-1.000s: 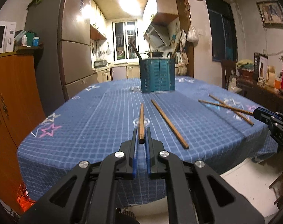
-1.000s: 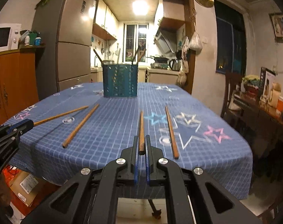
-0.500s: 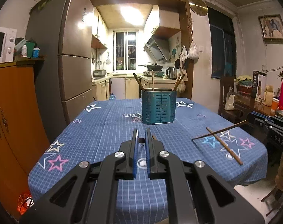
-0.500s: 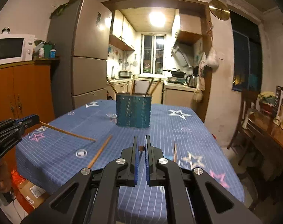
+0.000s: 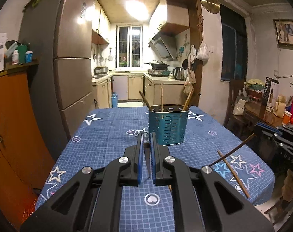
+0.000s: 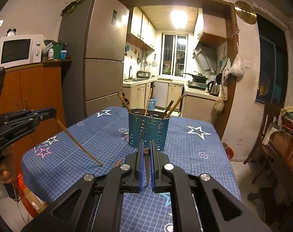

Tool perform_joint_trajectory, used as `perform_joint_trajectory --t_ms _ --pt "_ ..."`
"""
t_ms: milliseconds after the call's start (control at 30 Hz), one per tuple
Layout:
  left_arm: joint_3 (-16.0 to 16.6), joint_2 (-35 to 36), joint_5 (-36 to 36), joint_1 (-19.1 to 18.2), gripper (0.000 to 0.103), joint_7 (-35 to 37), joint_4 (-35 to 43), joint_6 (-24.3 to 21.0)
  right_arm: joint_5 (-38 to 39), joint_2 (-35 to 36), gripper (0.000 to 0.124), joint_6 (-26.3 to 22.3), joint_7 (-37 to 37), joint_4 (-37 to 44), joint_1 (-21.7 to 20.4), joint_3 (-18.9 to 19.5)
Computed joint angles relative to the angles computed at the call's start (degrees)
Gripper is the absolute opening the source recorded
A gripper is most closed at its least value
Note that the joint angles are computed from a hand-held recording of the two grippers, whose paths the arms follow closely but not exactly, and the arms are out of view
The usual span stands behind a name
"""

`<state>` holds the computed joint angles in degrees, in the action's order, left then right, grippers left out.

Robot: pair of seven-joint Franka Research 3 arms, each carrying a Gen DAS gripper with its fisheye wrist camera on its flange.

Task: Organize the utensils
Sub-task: 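Carry the left tool's chopstick over the holder while the right tool carries its own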

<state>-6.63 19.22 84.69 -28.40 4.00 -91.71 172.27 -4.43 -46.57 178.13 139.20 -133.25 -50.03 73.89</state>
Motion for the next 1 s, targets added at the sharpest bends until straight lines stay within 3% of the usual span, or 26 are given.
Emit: perform_joint_trajectory --t_ms 200,400,733,1000 --pt "-2.4 3.5 -16.9 2.0 0.005 17.2 3.7 0.5 -0.9 3.2 0.007 -0.5 -1.9 2.5 -1.5 -0.3" --pt "-7.0 6.4 -33.3 5.1 0.005 32.6 7.0 -1.0 -1.6 5.4 0.007 -1.1 -3.7 5.0 -2.5 -0.7" --pt "0.3 5.5 -38.0 -1.5 0.005 36.2 6.9 0.5 -2.6 7.9 0.007 -2.7 -5.6 7.6 -3.0 -1.4" --pt "1.3 6.0 -42.3 -2.4 0.005 40.3 7.4 1.1 -3.0 8.8 0.007 -3.3 -6.1 8.0 -3.0 -1.0"
